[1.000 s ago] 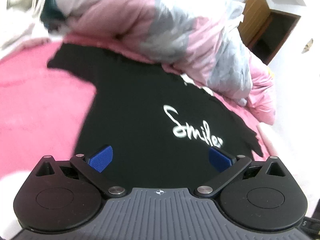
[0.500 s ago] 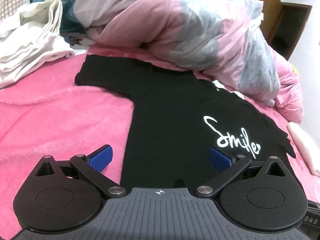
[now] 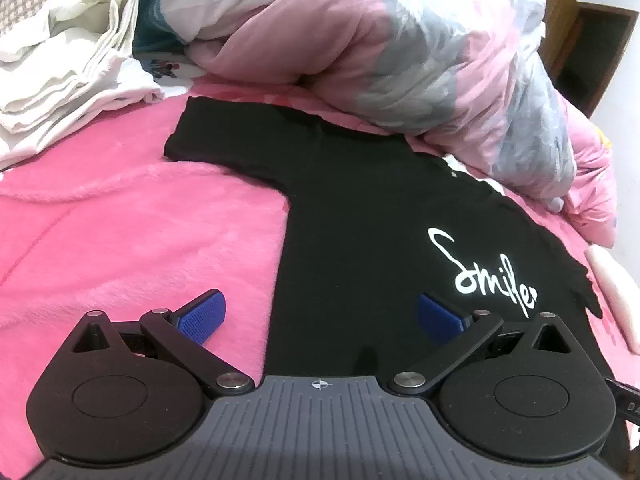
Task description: Fold clothes
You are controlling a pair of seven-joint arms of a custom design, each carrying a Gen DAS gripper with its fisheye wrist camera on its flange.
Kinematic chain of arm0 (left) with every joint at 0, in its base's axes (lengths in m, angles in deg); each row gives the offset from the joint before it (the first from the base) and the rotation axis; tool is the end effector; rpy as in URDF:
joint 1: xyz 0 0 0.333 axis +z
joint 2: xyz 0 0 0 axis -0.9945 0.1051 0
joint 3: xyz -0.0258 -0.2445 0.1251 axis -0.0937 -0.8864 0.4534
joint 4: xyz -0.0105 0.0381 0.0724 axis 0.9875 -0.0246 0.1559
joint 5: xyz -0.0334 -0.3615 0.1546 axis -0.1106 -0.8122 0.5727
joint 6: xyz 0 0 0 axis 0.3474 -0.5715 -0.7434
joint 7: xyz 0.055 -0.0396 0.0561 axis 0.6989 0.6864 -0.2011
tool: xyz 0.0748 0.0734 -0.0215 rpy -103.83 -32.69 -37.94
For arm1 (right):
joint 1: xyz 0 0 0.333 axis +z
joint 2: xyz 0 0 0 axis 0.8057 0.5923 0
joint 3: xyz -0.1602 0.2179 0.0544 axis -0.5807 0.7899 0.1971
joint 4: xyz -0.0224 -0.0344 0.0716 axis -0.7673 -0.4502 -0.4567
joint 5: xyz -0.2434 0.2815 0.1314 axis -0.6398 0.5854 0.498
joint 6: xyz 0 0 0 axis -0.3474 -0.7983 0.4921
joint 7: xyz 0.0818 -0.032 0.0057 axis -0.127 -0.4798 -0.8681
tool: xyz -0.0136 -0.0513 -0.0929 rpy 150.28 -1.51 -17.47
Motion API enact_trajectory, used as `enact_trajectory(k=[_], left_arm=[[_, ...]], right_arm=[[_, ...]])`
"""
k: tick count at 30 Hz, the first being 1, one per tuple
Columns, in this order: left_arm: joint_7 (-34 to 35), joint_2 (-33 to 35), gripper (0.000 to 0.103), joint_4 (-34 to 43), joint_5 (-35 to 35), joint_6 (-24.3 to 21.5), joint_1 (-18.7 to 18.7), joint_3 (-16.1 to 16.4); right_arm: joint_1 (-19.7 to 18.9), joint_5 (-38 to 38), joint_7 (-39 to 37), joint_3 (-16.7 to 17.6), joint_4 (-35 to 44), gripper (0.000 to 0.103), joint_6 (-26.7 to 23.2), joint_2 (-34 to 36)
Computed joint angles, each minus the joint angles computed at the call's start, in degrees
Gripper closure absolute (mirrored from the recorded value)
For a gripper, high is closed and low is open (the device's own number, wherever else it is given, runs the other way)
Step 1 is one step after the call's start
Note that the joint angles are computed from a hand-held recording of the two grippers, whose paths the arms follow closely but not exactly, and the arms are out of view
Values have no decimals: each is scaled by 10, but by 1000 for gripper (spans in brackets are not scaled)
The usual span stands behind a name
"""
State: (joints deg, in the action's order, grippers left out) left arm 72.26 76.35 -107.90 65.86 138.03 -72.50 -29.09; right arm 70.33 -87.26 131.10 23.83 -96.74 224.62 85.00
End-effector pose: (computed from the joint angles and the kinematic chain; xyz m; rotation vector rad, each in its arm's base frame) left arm 0.6291 -0.0571 0.4060 -2.0200 1.5311 -1.0814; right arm 0.5922 0.1627 0.4415 -1.6020 1.7139 -0.6041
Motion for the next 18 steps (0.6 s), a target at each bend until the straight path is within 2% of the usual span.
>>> enact_trajectory(k=[10, 18], left_arm=[[-22, 8, 0, 19, 25, -19, -20, 31], [-18, 20, 0, 31, 22, -25, -13, 29]], right_arm=[[6, 71, -78, 16, 45, 60, -21, 28], [14, 110, -110, 17, 64, 60, -41, 41]])
